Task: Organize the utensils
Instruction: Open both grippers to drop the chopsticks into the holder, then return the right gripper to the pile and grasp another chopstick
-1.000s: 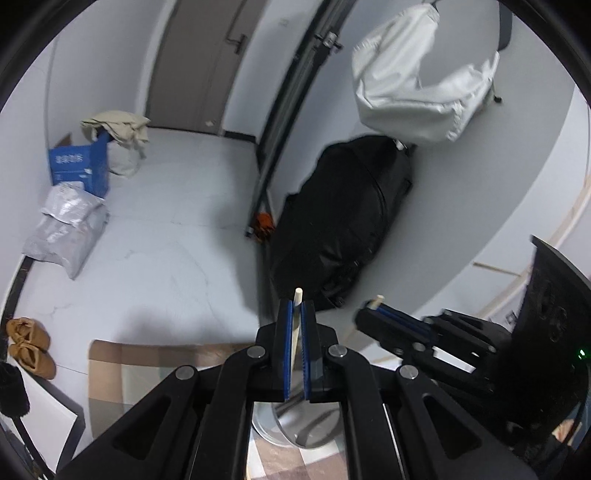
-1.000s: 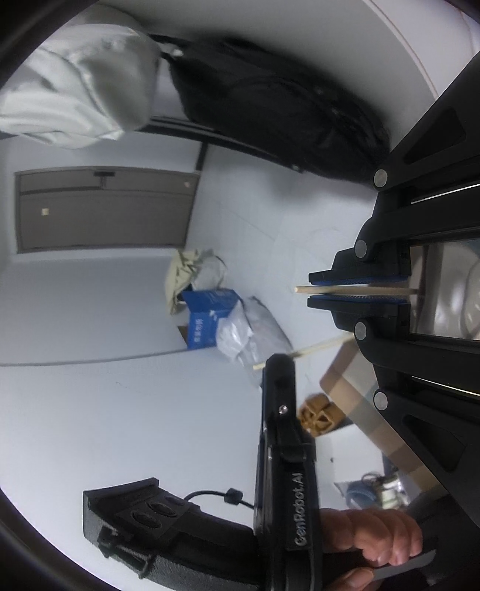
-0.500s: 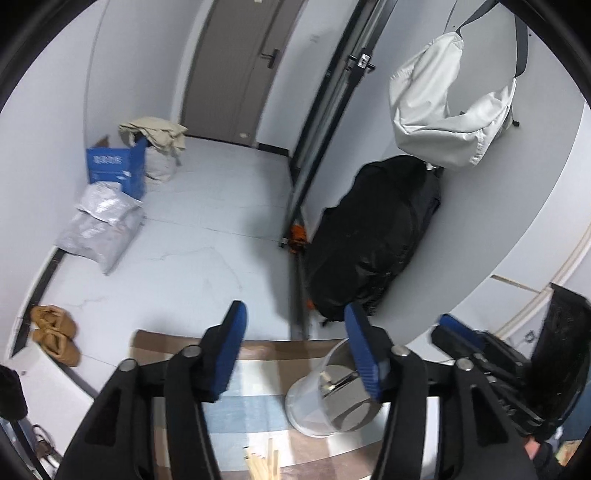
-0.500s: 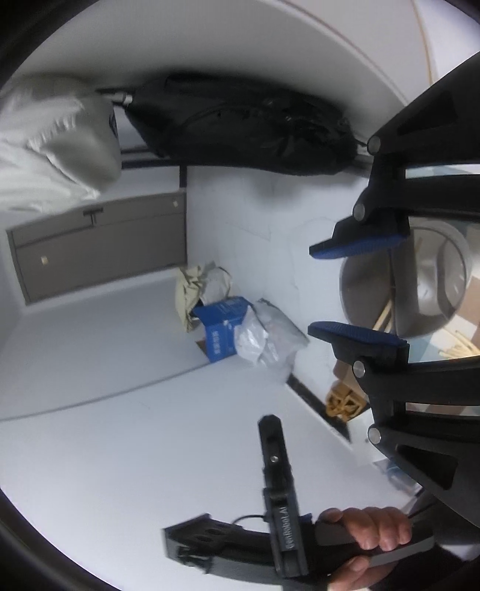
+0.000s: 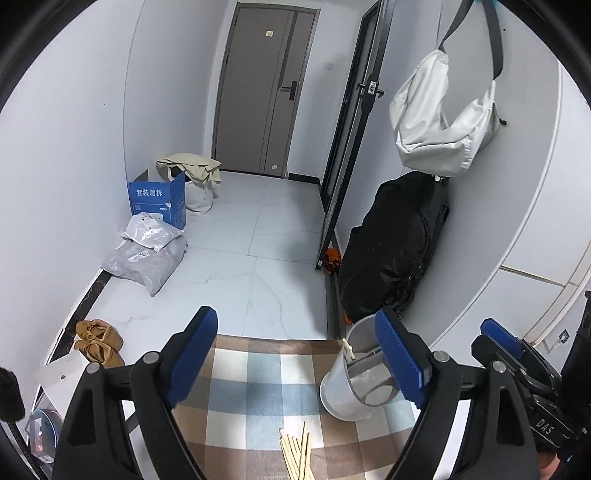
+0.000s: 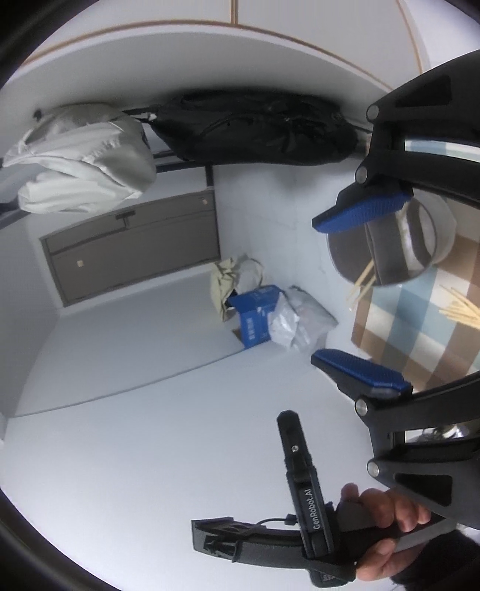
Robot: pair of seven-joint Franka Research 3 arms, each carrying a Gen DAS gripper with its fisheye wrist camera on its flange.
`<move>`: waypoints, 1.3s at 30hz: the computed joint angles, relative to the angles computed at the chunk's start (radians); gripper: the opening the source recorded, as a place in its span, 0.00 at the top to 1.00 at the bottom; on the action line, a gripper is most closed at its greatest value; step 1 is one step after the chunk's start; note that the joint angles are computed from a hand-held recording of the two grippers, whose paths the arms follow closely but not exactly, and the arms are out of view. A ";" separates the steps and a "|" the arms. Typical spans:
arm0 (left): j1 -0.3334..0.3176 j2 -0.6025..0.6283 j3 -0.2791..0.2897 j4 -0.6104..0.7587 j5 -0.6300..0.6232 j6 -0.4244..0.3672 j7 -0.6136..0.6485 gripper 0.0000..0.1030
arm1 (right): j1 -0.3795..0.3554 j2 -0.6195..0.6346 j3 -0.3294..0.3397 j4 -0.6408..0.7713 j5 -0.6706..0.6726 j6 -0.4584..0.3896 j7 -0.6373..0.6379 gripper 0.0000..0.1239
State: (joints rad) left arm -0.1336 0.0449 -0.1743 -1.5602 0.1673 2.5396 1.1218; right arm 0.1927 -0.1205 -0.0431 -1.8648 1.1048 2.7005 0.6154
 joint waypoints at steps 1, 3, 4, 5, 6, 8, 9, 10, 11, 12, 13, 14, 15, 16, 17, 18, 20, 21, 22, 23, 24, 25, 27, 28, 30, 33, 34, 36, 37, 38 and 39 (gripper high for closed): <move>0.001 -0.005 0.001 -0.010 0.003 0.008 0.000 0.13 | 0.003 -0.013 0.001 -0.013 0.016 0.007 -0.011 0.45; 0.000 -0.028 0.001 -0.042 0.018 0.026 -0.019 0.11 | 0.012 -0.042 0.000 -0.043 0.045 0.024 -0.040 0.40; 0.000 -0.040 0.001 -0.059 0.025 0.036 -0.026 0.10 | 0.019 -0.056 -0.001 -0.060 0.062 0.037 -0.058 0.39; 0.001 -0.054 0.002 -0.080 0.032 0.047 -0.030 0.09 | 0.027 -0.069 -0.003 -0.074 0.079 0.047 -0.076 0.37; 0.001 -0.060 0.002 -0.090 0.041 0.053 -0.036 0.07 | 0.034 -0.080 -0.006 -0.089 0.091 0.055 -0.089 0.36; 0.003 -0.079 0.001 -0.122 0.065 0.069 -0.055 0.05 | 0.047 -0.099 -0.009 -0.115 0.108 0.072 -0.106 0.33; 0.002 -0.089 0.000 -0.139 0.072 0.077 -0.061 0.05 | 0.054 -0.109 -0.011 -0.132 0.119 0.085 -0.115 0.33; 0.003 -0.096 0.000 -0.153 0.080 0.085 -0.065 0.05 | 0.059 -0.112 -0.013 -0.139 0.125 0.091 -0.120 0.32; 0.003 -0.107 0.000 -0.173 0.087 0.097 -0.067 0.05 | 0.063 -0.120 -0.014 -0.154 0.128 0.101 -0.121 0.32; 0.003 -0.114 0.000 -0.188 0.088 0.105 -0.064 0.05 | 0.068 -0.127 -0.014 -0.169 0.133 0.111 -0.122 0.32; 0.003 -0.120 0.000 -0.203 0.093 0.112 -0.065 0.05 | 0.072 -0.132 -0.017 -0.181 0.139 0.117 -0.122 0.31; 0.004 -0.128 -0.001 -0.218 0.100 0.117 -0.068 0.05 | 0.077 -0.136 -0.019 -0.196 0.146 0.124 -0.121 0.31; 0.005 -0.132 -0.001 -0.229 0.107 0.122 -0.073 0.05 | 0.080 -0.143 -0.022 -0.212 0.154 0.127 -0.125 0.30; 0.007 -0.137 -0.002 -0.246 0.118 0.131 -0.085 0.05 | 0.084 -0.149 -0.023 -0.226 0.159 0.133 -0.125 0.29; 0.008 -0.146 0.000 -0.265 0.116 0.142 -0.086 0.05 | 0.087 -0.150 -0.024 -0.234 0.161 0.136 -0.125 0.29; 0.008 -0.150 0.002 -0.279 0.110 0.153 -0.084 0.05 | 0.090 -0.154 -0.023 -0.249 0.164 0.144 -0.126 0.28; 0.013 -0.164 0.001 -0.312 0.120 0.170 -0.099 0.05 | 0.094 -0.156 -0.022 -0.268 0.162 0.157 -0.122 0.28; 0.013 -0.170 0.002 -0.327 0.122 0.177 -0.101 0.05 | 0.095 -0.158 -0.020 -0.279 0.157 0.164 -0.117 0.27; 0.015 -0.175 0.002 -0.341 0.126 0.181 -0.104 0.05 | 0.096 -0.159 -0.017 -0.292 0.150 0.173 -0.108 0.27; 0.018 -0.180 0.001 -0.356 0.133 0.185 -0.113 0.05 | 0.098 -0.161 -0.013 -0.305 0.141 0.185 -0.099 0.27; 0.016 -0.182 0.004 -0.366 0.124 0.191 -0.106 0.05 | 0.098 -0.160 -0.010 -0.312 0.126 0.194 -0.084 0.27; 0.013 -0.181 0.008 -0.375 0.109 0.194 -0.092 0.05 | 0.099 -0.159 -0.007 -0.321 0.108 0.199 -0.066 0.27; 0.012 -0.185 0.010 -0.394 0.098 0.193 -0.082 0.05 | 0.109 -0.160 -0.014 -0.335 0.102 0.192 -0.066 0.27; 0.009 -0.185 0.013 -0.403 0.083 0.194 -0.069 0.05 | 0.109 -0.156 -0.012 -0.339 0.086 0.192 -0.053 0.27; 0.010 -0.185 0.014 -0.419 0.072 0.192 -0.062 0.05 | 0.103 -0.146 -0.002 -0.346 0.028 0.184 -0.008 0.28; 0.014 -0.183 0.017 -0.440 0.057 0.191 -0.067 0.05 | 0.094 -0.129 0.008 -0.351 -0.056 0.169 0.067 0.31; 0.011 -0.180 0.022 -0.445 0.035 0.189 -0.054 0.05 | 0.093 -0.124 0.009 -0.352 -0.078 0.162 0.087 0.33; 0.018 -0.177 0.022 -0.456 0.036 0.185 -0.061 0.05 | 0.070 -0.101 0.027 -0.348 -0.181 0.142 0.179 0.37; 0.023 -0.179 0.022 -0.466 0.045 0.187 -0.068 0.05 | 0.063 -0.090 0.032 -0.345 -0.223 0.129 0.217 0.38; 0.027 -0.178 0.022 -0.471 0.052 0.183 -0.070 0.05 | 0.054 -0.075 0.036 -0.337 -0.268 0.107 0.258 0.41; 0.030 -0.176 0.024 -0.472 0.051 0.173 -0.071 0.05 | 0.046 -0.060 0.041 -0.328 -0.314 0.084 0.302 0.44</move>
